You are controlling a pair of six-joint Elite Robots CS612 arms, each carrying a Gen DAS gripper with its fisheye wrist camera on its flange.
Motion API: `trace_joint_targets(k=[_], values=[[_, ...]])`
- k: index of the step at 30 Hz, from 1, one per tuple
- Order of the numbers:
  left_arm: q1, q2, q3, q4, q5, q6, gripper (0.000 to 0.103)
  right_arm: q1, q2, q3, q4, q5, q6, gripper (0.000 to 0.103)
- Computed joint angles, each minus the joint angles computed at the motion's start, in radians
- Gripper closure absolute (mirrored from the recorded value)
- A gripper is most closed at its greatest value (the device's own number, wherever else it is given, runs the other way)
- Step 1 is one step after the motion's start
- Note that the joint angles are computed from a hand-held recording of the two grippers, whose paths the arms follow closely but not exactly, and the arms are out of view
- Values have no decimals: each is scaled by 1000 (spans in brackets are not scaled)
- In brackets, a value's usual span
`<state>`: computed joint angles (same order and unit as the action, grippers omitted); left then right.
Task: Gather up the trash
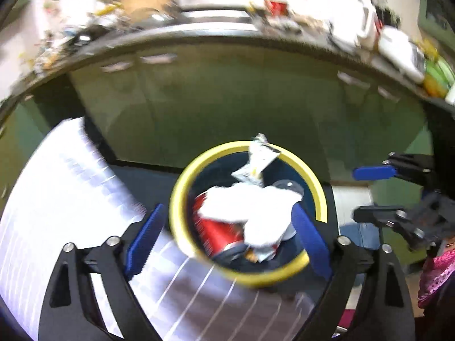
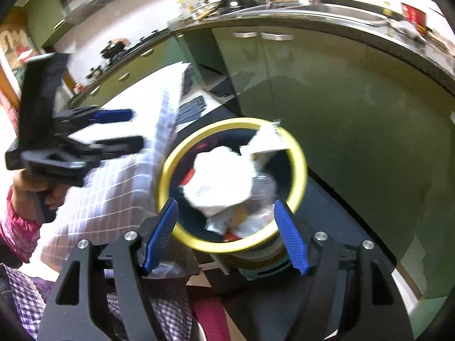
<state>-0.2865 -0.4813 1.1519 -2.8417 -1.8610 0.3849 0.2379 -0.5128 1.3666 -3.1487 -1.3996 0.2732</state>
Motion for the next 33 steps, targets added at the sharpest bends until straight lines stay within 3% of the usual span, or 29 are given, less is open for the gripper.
trace_joint_targets(k=[3, 6, 11, 16, 19, 25, 33], values=[[33, -60, 141, -197, 47, -85, 6, 16, 10, -22, 0, 24, -22, 35], [69, -107, 271, -413, 164, -180, 5, 43, 22, -53, -9, 43, -51, 33], [119, -156, 410, -629, 344, -313, 5, 81, 31, -82, -71, 36, -71, 23], [163, -195, 520, -746, 472, -410, 5, 122, 23, -73, -170, -80, -62, 8], [175, -209, 565, -787, 535, -446, 5, 145, 18, -64, -222, -171, -68, 7], [205, -225, 615, -847, 490, -537, 5, 181, 14, -50, -287, -326, -103, 7], [182, -248, 681, -920, 519, -515, 5, 198, 21, -50, -328, -370, -155, 7]])
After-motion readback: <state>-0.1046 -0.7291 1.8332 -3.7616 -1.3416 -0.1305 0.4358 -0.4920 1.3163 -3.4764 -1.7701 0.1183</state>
